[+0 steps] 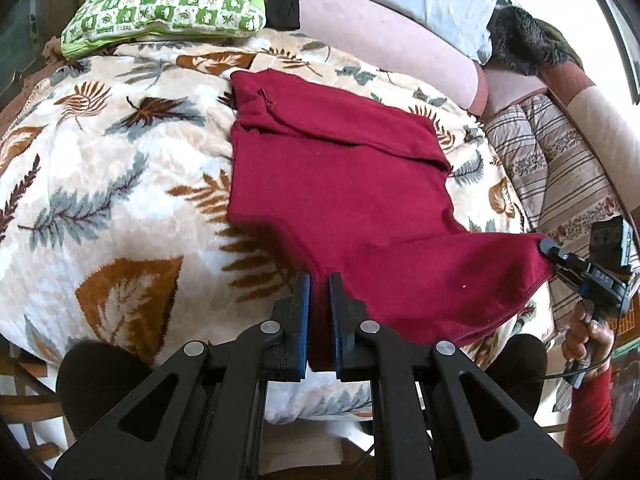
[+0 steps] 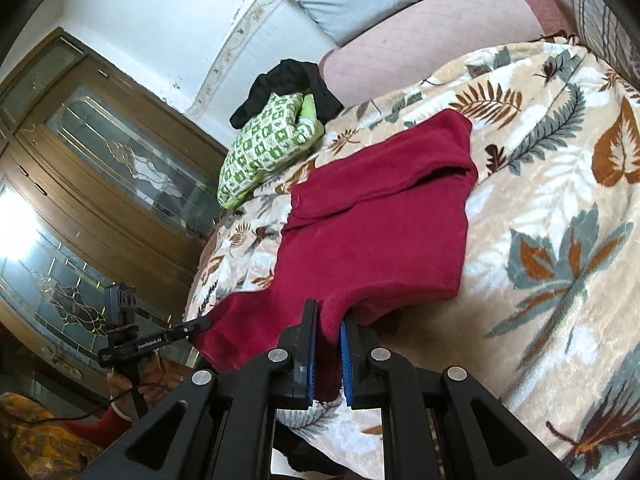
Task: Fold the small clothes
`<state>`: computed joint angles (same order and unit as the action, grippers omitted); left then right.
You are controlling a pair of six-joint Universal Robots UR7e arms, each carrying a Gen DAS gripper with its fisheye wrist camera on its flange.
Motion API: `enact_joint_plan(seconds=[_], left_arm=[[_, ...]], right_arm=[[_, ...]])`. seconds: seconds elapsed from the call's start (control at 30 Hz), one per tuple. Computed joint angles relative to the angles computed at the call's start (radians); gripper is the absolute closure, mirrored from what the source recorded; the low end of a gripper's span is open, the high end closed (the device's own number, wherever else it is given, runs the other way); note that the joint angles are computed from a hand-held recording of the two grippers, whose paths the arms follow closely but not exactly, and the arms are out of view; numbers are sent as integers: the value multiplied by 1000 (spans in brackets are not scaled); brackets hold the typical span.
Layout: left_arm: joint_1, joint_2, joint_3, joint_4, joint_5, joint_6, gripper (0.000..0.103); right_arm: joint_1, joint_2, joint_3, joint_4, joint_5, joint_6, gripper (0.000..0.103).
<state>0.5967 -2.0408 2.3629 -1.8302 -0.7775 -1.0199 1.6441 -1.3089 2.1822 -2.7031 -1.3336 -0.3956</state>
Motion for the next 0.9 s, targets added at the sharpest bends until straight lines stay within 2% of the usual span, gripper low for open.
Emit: enact_joint_plan(seconds=[0.1, 0.23, 0.43, 0.57, 0.6, 0.63, 0.7, 0.8, 0.9], left_arm=[[7, 0, -1, -2, 3, 4, 95], [37, -6, 11, -31, -33, 18, 95], [103, -29, 66, -67, -168, 26, 95], [125, -38, 104, -22, -193, -40, 94], [131, -47, 116, -30, -201, -43, 86], [138, -60, 132, -51, -210, -42, 71], [152, -64, 153, -83, -222, -36, 54], [171, -25, 155, -91, -213, -23, 54], [170, 17, 152, -92, -197, -15, 54]], right_arm=[[-1, 9, -4, -8, 14, 0, 94], [-2, 22, -10, -15, 16, 5, 94], [-1, 22, 1, 58, -68, -9, 94], [-17, 22, 27, 89, -125, -18, 94], [-26, 21, 33, 99, -135, -18, 94], [-36, 21, 39, 106, -148, -13, 94], [-47, 26, 44, 106, -180, 0, 94], [-64, 44, 40, 111, -217, 24, 93], [-67, 63, 31, 114, -265, 42, 83]])
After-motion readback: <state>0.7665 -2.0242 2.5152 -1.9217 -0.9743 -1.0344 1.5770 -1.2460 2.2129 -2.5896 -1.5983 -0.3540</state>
